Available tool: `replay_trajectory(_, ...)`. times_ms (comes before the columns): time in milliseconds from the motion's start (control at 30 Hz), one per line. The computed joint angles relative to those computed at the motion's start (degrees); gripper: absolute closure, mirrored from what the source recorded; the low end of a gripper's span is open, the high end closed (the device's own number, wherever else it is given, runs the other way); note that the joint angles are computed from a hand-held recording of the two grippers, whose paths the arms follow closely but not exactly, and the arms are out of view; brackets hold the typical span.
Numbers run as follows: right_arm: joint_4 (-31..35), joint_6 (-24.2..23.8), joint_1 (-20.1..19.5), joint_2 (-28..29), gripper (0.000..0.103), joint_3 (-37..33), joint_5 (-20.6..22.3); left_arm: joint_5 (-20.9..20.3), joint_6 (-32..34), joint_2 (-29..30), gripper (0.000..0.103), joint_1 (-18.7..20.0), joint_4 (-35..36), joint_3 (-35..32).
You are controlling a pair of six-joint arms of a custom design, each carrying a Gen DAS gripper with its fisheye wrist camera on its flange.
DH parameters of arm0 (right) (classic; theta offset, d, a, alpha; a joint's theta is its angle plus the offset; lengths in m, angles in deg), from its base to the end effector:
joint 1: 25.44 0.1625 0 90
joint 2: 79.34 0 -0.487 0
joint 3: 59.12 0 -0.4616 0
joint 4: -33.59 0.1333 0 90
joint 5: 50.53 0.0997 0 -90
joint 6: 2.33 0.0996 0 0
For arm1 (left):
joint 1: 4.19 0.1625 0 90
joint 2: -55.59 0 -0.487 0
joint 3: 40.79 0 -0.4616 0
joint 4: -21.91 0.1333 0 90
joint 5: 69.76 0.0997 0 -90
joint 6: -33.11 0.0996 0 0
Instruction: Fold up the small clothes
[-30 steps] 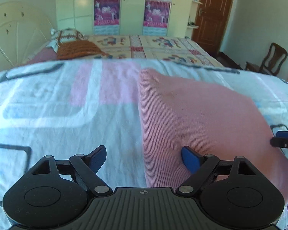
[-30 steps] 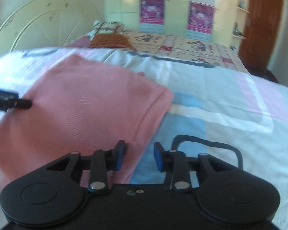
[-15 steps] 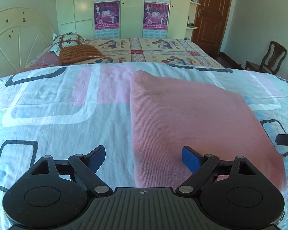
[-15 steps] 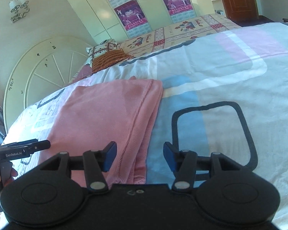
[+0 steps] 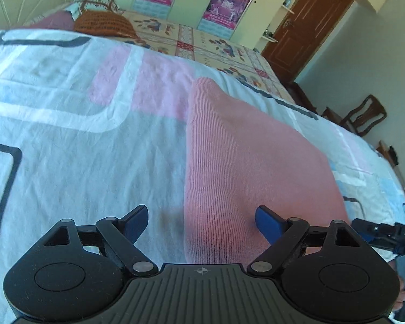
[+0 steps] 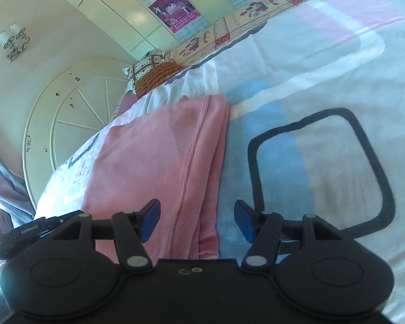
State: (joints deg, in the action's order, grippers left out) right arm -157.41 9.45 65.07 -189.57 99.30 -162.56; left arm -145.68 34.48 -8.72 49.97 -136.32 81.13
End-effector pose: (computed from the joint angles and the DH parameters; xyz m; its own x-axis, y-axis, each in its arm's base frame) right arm 0.0984 -0.2723 0.2990 -0.9111 0.4078 0.0593 0.1845 0.5324 -0.8261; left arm -0.2085 -0.5577 0.1350 -0.7986 0.5505 -0.2434 0.5948 0.7838 -0.1785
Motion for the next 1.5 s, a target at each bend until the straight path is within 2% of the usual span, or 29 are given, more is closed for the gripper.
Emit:
replay_trajectory(67, 0.5, 0.4, -2.0, -0.3, 0.043, 0.3, 2.8, -1.9, -1.0, 0.5, 0.018, 0.7, 1.2, -0.6)
replay_trajectory(100, -0.5, 1.0, -2.1, 0.4, 0.048, 0.3, 2.9, -1.9, -1.3, 0.8, 0.018, 0.8, 1.1, -0.8)
replay_trajectory(133, -3.7, 0.4, -0.8, 2.3, 0.051, 0.3, 0.6, -1.3, -1.6, 1.1, 0.018, 0.8, 1.1, -1.0)
replay_trajectory(167, -8.2, -0.8, 1.8, 5.2, 0.053, 0.0, -3.7, -1.2, -1.5, 1.3, 0.018, 0.9, 1.1, -1.1)
replay_trajectory(200, -11.0, -2.0, 3.2, 6.8, 0.053, -0.2, -5.6, -1.0, -1.4, 1.6, 0.018, 0.8, 0.6, -1.1)
replay_trajectory(267, -10.7, -2.5, 2.5, 6.9, 0.055, -0.8, -4.9, -0.8, -1.4, 2.1, 0.018, 0.8, -0.3, -1.2)
replay_trajectory(300, -9.4, -2.4, 1.5, 6.8, 0.064, -1.4, -4.0, -0.8, -1.3, 2.3, 0.018, 0.8, -0.9, -1.2)
replay_trajectory(367, -6.3, -3.1, 0.3, 7.4, 0.074, -2.8, -3.2, -0.5, -1.1, 2.8, 0.018, 0.6, -1.3, -1.3)
replay_trajectory(400, -5.1, -3.5, -0.1, 8.1, 0.086, -3.4, -3.1, -0.4, -0.9, 3.0, 0.019, 0.5, -1.3, -1.4)
replay_trajectory(467, -7.3, -6.7, 0.2, 10.0, 0.089, -4.1, -3.1, -0.8, -0.3, 3.3, 0.03, 0.4, -0.8, -1.7)
replay_trajectory(500, -8.1, -8.1, 1.4, 11.3, 0.089, -4.8, -5.3, -1.2, 0.0, 3.4, 0.031, 0.3, -0.4, -1.9)
replay_trajectory(567, -5.7, -7.9, 1.4, 10.8, 0.086, -5.3, -6.1, -1.0, 0.4, 3.5, 0.031, 0.1, 0.2, -2.3)
replay_trajectory(600, -4.1, -6.4, 0.9, 9.2, 0.077, -5.1, -5.5, -1.3, 0.8, 3.4, 0.031, 0.1, 0.7, -2.4)
replay_trajectory(633, -2.9, -5.0, 0.7, 7.4, 0.071, -4.7, -4.9, -1.7, 1.1, 3.3, 0.03, 0.2, 1.3, -2.7)
replay_trajectory(700, 0.0, -1.5, -0.5, 2.4, 0.02, -3.2, -2.1, -2.5, 1.6, 3.1, 0.03, 0.4, 3.3, -3.4)
replay_trajectory(733, 1.9, -1.0, -1.8, -0.5, 0.021, -2.3, 1.0, -2.7, 1.9, 3.1, 0.03, 0.4, 3.7, -3.4)
replay_trajectory(767, 5.9, -0.7, -4.0, -4.3, 0.03, -1.7, 5.4, -2.8, 2.0, 3.0, 0.029, 0.5, 4.2, -3.6)
replay_trajectory(800, 9.9, -0.2, -5.5, -7.1, 0.037, -1.5, 8.1, -3.4, 1.7, 3.0, 0.028, 0.8, 5.0, -3.9)
replay_trajectory(867, 15.4, 0.7, -7.1, -9.8, 0.038, -1.5, 9.9, -5.0, 0.4, 3.1, 0.02, 1.5, 6.5, -4.5)
replay_trajectory(967, 18.1, 0.7, -12.3, -12.9, 0.038, -0.7, 16.6, -7.6, -1.0, 3.1, 0.009, 2.4, 8.3, -5.2)
replay_trajectory(1067, 18.9, -0.2, -17.2, -13.8, 0.037, -0.1, 24.5, -10.5, -1.9, 3.8, 0.008, 3.5, 9.2, -5.9)
replay_trajectory(1233, 15.4, -1.7, -15.8, -7.9, 0.037, -1.5, 25.0, -10.7, -1.5, 4.8, 0.009, 3.3, 8.6, -6.3)
replay_trajectory(1267, 15.7, -2.5, -15.7, -7.3, 0.037, -1.8, 25.2, -10.3, -1.2, 4.8, 0.014, 3.1, 8.8, -6.4)
replay_trajectory(1333, 17.6, -4.2, -15.1, -7.7, 0.042, -2.4, 24.5, -8.9, -0.2, 4.9, 0.018, 2.6, 9.7, -6.7)
replay_trajectory(1400, 19.8, -5.8, -15.3, -9.0, 0.057, -2.5, 23.5, -7.9, 0.1, 4.9, 0.019, 2.2, 9.9, -6.7)
replay_trajectory(1500, 17.6, -5.8, -14.6, -7.5, 0.055, -2.5, 22.5, -5.1, 1.3, 5.4, 0.02, 0.9, 8.9, -6.3)
